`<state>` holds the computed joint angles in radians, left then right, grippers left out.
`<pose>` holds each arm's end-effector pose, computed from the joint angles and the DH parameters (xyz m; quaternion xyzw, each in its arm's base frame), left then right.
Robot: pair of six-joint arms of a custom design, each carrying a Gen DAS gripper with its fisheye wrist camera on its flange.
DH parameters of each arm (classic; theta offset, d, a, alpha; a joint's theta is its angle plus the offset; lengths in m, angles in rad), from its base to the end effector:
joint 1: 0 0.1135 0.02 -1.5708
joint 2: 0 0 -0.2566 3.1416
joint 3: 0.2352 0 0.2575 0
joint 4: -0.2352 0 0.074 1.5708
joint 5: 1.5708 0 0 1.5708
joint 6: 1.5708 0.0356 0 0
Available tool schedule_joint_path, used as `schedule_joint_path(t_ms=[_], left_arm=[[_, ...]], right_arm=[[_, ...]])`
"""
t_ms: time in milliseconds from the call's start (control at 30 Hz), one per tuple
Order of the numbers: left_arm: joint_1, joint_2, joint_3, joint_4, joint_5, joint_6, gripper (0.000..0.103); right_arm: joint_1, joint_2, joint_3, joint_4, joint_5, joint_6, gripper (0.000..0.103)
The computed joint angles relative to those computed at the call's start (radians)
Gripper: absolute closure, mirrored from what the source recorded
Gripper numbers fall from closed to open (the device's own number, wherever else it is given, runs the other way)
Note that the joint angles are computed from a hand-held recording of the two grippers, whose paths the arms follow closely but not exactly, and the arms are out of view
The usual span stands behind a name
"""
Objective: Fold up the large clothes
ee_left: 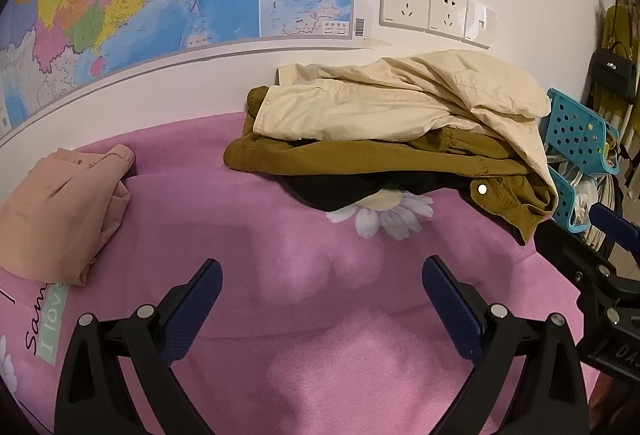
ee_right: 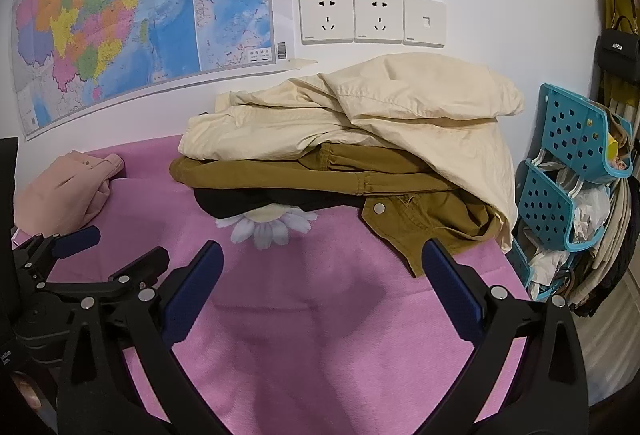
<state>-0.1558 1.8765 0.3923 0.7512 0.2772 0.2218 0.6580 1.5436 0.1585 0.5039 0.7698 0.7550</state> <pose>0.2545 -0.0498 0.0415 0.2250 0.8781 -0.1129 0.4068 0.1588 0.0914 0.0582 0.1691 0.8651 -0.0654 0.4677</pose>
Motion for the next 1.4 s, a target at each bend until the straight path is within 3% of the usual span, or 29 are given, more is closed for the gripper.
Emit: schedule_joint_path(t_ms=[433,667,800,967,1133,1200,1233,1300,1333,1400], left_arm=[[-0.008,0.007,0.018,-0.011,-0.010,-0.001,0.007],[-0.005,0.049,0.130,-0.117,0.001,-0.010,0.007],[-0.013,0.075,0.198,-0.153,-0.002,-0.021,0.007],[-0.030,0.150,0.326,-0.232,-0.020,-0.045,0.006],[-0.031,0.234,0.441,-0.292,-0.041,-0.060,0.006],[-0.026,0.257,0.469,-0.301,-0.042,-0.064,0.006],[-0.023,0.265,0.478,-0.302,-0.043,-0.065,0.006],[-0.021,0.281,0.495,-0.301,-0.048,-0.064,0.006],[-0.020,0.289,0.505,-0.303,-0.051,-0.064,0.006],[-0.016,0.302,0.520,-0.306,-0.055,-0.059,0.006]], right_arm=[[-0.077,0.011,-0.011,0.093,-0.056,-0.115,0.005],[-0.207,0.038,0.041,0.174,-0.126,-0.357,0.005],[-0.336,0.090,0.121,0.190,-0.231,-0.504,0.005],[-0.472,0.205,0.304,0.159,-0.281,-0.689,0.008],[-0.561,0.378,0.568,0.010,-0.304,-0.838,0.022],[-0.584,0.446,0.669,-0.062,-0.308,-0.876,0.022],[-0.596,0.481,0.714,-0.083,-0.308,-0.900,0.029],[-0.619,0.497,0.753,-0.114,-0.359,-0.937,0.054],[-0.628,0.485,0.759,-0.141,-0.379,-0.941,0.073],[-0.655,0.393,0.707,-0.146,-0.436,-0.949,0.080]])
